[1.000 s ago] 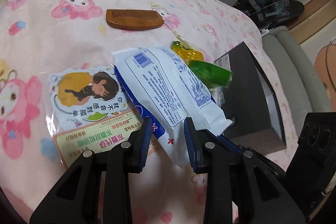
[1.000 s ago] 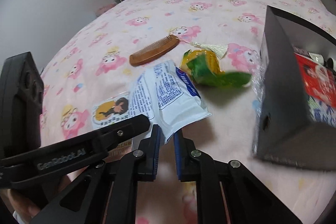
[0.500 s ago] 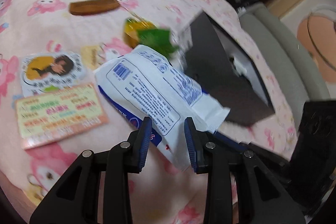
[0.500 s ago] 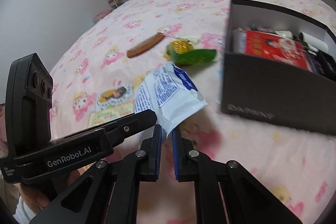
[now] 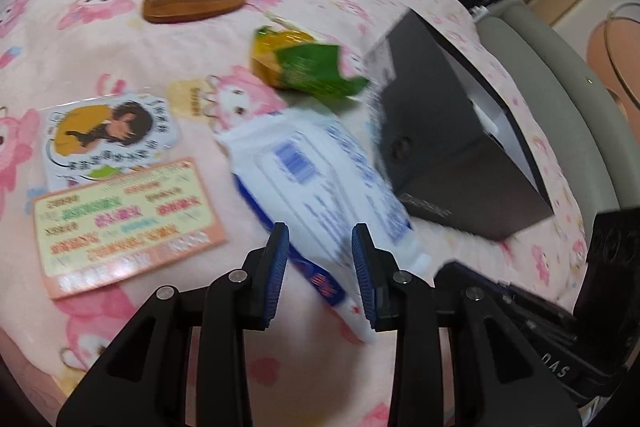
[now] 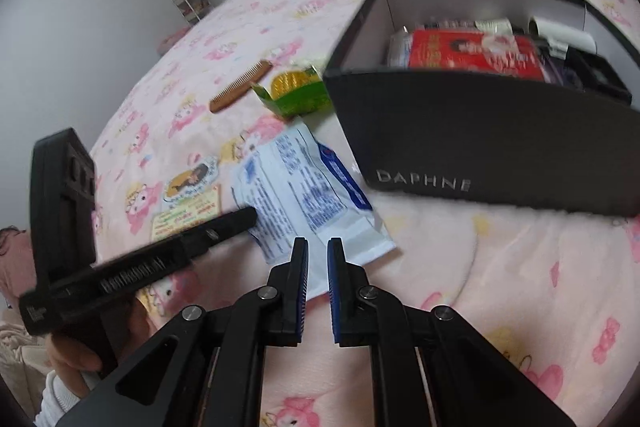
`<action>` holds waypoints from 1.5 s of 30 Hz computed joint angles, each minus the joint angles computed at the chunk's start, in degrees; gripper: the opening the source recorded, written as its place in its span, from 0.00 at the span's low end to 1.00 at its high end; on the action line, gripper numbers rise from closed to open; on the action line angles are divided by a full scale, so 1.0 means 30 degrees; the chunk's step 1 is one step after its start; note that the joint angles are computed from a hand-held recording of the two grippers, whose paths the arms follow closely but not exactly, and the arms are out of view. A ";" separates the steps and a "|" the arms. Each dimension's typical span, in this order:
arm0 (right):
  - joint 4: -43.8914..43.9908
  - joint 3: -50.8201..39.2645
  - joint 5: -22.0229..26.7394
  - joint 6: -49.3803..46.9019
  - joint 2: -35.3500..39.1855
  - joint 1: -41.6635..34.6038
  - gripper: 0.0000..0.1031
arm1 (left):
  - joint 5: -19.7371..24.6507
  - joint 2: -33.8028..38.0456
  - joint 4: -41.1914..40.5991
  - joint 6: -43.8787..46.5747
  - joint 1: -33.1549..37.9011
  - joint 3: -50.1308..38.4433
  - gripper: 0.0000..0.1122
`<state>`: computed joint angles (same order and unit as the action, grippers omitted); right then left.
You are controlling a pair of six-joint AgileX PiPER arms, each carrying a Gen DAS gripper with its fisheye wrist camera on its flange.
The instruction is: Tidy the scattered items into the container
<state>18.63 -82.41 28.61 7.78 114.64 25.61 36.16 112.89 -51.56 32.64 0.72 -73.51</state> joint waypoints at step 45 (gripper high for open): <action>0.1310 -0.3457 0.0458 0.0261 0.0482 0.1045 0.25 | 0.4529 0.1771 -0.2247 0.0687 0.2603 -0.1089 0.38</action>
